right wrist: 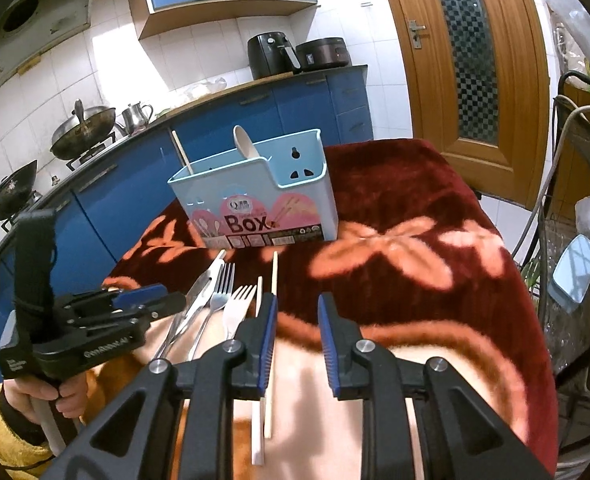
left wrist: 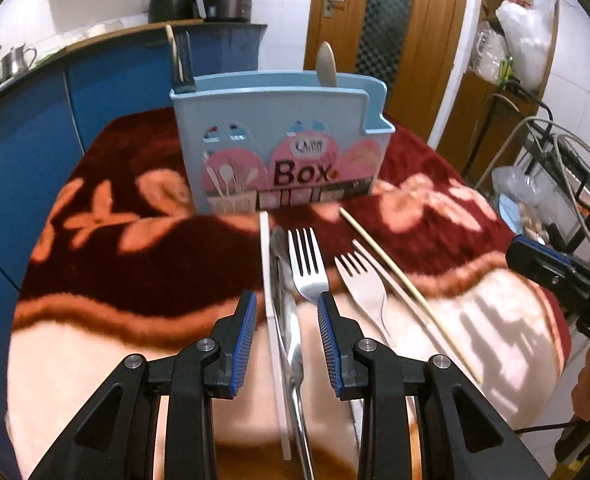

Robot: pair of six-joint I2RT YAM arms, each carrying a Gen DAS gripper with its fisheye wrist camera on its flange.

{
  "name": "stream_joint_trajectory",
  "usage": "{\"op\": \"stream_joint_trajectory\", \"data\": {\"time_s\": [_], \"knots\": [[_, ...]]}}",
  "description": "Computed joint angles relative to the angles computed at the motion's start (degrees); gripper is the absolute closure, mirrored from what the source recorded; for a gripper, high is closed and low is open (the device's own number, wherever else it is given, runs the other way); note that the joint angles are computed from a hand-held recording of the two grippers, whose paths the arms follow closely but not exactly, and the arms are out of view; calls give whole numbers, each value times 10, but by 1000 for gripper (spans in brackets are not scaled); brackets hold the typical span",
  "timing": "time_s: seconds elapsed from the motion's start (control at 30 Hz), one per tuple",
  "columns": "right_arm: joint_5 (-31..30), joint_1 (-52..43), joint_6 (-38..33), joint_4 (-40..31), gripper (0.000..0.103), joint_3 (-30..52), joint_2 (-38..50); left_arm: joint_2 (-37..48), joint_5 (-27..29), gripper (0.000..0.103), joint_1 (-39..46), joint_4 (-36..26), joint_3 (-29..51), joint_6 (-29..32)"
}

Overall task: Organize utensils
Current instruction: 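Open both tools and move them back over the remaining utensils, then grasp the silver knife with the left tool while the right tool grasps a chopstick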

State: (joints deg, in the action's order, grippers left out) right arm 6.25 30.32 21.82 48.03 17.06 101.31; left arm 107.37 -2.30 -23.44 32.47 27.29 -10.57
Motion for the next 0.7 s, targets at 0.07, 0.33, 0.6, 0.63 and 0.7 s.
{"op": "stream_joint_trajectory", "data": {"time_s": [0.07,0.33,0.6,0.63,0.7], "knots": [[-4,-1,2,9,79,-5,4,7,-2,73,-3,-9,7,3],[-18,-9,6,25,78,-6,22,14,-21,85,-27,-19,12,15],[-32,-16,9,33,78,-2,42,25,-15,92,-31,-48,37,22],[-33,-16,9,34,78,-1,43,28,-16,92,-30,-48,39,22],[-35,-18,8,33,78,0,45,33,-32,92,-35,-49,43,21]]}}
